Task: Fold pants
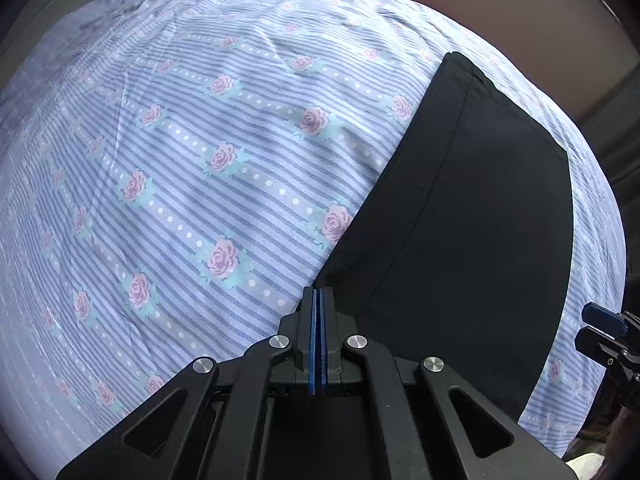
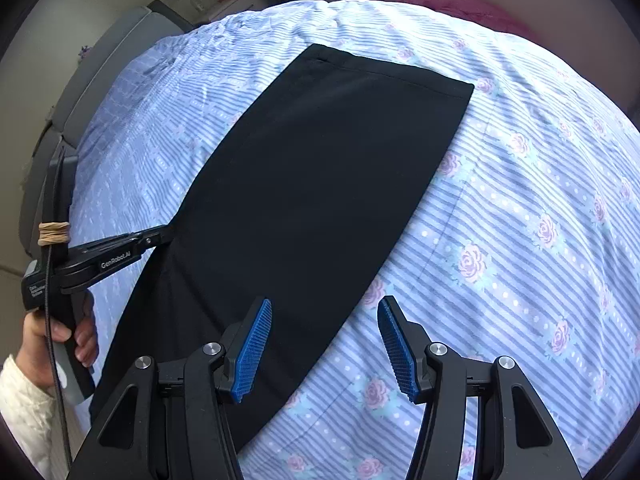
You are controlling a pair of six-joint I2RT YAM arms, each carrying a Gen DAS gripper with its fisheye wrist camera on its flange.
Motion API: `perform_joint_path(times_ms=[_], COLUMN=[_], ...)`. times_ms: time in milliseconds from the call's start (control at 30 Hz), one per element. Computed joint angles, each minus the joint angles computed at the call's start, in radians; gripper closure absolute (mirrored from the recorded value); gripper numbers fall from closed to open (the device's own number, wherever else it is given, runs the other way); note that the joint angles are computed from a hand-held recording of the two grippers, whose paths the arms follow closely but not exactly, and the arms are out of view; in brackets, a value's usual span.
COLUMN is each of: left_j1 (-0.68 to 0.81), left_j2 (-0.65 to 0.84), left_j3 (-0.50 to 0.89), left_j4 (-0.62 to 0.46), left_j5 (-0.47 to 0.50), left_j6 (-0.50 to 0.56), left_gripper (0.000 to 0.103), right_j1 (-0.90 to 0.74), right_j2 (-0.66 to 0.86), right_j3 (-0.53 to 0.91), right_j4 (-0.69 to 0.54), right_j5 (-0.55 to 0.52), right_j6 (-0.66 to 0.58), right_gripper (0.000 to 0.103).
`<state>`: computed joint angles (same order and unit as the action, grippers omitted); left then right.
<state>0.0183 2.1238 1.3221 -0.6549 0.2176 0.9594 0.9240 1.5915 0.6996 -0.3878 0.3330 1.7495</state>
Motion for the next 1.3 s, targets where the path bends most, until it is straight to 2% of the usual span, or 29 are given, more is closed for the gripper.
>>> perform_joint_path(times_ms=[267, 400, 500, 533, 567, 633, 700, 767, 833, 933, 1000, 1067, 1133, 1233, 1300], left_j1=[0.011, 0.030, 0.060, 0.067, 0.075, 0.099, 0.147, 0.181, 0.212, 0.212, 0.186, 0.165, 0.126, 0.039, -0.008], left_j2=[-0.004, -0.015, -0.077, -0.117, -0.173, -0.274, -0.327, -0.377, -0.473, -0.670, -0.729, -0.771, -0.790, -0.853, -0.881], left_j3=[0.025, 0.076, 0.095, 0.074, 0.035, -0.043, -0.086, -0.149, -0.287, -0.550, -0.632, -0.699, -0.744, -0.848, -0.889], left_j4=[-0.018, -0.028, -0.111, -0.111, -0.098, -0.086, -0.129, -0.143, -0.052, 0.174, 0.232, 0.240, 0.235, 0.281, 0.294], left_j5=[0.001, 0.048, 0.164, 0.186, 0.204, 0.233, 0.282, 0.285, 0.255, 0.147, 0.107, 0.103, 0.078, 0.018, -0.011], left_j6=[0.001, -0.080, -0.076, -0.068, -0.060, -0.033, 0.015, 0.047, 0.036, -0.066, -0.150, -0.268, -0.355, -0.410, -0.419], left_gripper=[0.099, 0.098, 0.075, 0.067, 0.064, 0.061, 0.056, 0.053, 0.053, 0.052, 0.051, 0.040, 0.040, 0.040, 0.040], right_j1=[-0.008, -0.008, 0.007, 0.016, 0.028, 0.052, 0.058, 0.061, 0.049, -0.009, -0.089, -0.210, -0.347, -0.471, -0.508], right_j2=[-0.022, -0.056, -0.134, -0.161, -0.189, -0.261, -0.316, -0.388, -0.442, -0.520, -0.563, -0.612, -0.643, -0.593, -0.558], right_j3=[-0.012, -0.035, -0.081, -0.092, -0.102, -0.132, -0.156, -0.198, -0.230, -0.287, -0.335, -0.400, -0.470, -0.519, -0.540], right_j4=[-0.027, -0.054, -0.087, -0.111, -0.140, -0.187, -0.225, -0.241, -0.260, -0.265, -0.216, -0.120, 0.016, 0.157, 0.227], right_j5=[0.016, 0.025, 0.054, 0.070, 0.090, 0.132, 0.147, 0.174, 0.195, 0.218, 0.200, 0.139, 0.033, -0.070, -0.094], right_j6=[-0.008, 0.005, 0.031, 0.044, 0.058, 0.066, 0.067, 0.058, 0.040, -0.044, -0.129, -0.267, -0.409, -0.511, -0.561], right_gripper=[0.046, 0.046, 0.042, 0.035, 0.031, 0.031, 0.031, 0.031, 0.031, 0.031, 0.031, 0.031, 0.032, 0.042, 0.042])
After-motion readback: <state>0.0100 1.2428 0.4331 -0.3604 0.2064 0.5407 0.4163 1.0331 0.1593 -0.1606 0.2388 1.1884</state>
